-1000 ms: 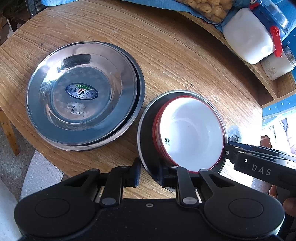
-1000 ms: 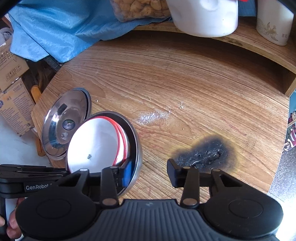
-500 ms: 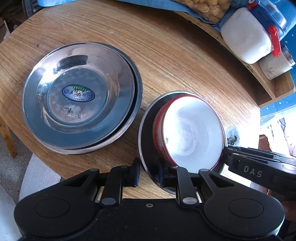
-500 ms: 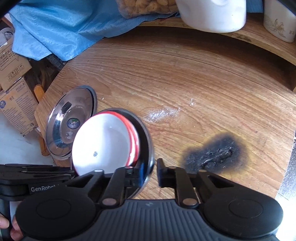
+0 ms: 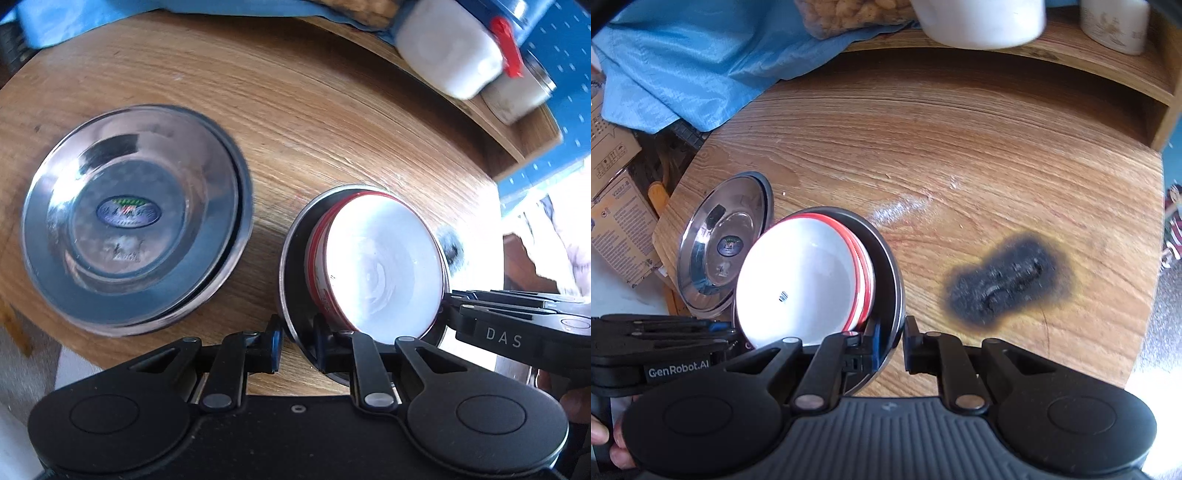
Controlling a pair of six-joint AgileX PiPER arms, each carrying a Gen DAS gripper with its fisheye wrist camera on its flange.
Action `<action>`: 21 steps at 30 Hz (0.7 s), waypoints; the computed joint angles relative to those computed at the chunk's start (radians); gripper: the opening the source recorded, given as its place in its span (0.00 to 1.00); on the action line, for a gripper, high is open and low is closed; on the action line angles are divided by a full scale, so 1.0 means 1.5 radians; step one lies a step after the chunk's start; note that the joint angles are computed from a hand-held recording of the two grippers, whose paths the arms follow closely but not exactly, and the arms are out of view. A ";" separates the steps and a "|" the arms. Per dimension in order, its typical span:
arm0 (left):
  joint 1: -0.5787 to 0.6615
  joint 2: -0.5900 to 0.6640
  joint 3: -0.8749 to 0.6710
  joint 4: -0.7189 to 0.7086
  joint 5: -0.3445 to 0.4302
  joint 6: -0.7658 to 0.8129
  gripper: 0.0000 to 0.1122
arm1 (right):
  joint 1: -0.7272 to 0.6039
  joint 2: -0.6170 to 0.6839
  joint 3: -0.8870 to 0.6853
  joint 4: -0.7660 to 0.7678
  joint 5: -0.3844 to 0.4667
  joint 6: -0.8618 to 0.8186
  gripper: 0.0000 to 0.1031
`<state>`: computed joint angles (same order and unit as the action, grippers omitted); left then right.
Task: Organize plates and bowls
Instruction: 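Lift the steel bowl with both grippers and carry it over the plate stack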
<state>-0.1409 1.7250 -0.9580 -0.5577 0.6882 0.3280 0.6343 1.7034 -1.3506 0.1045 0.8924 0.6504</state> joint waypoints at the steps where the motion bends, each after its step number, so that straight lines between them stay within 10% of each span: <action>1: 0.002 0.002 -0.003 -0.004 0.005 0.013 0.16 | 0.004 -0.004 0.004 -0.007 0.000 0.014 0.13; 21: 0.082 0.007 -0.100 -0.029 0.090 0.187 0.16 | 0.075 0.038 -0.137 -0.143 0.065 0.195 0.14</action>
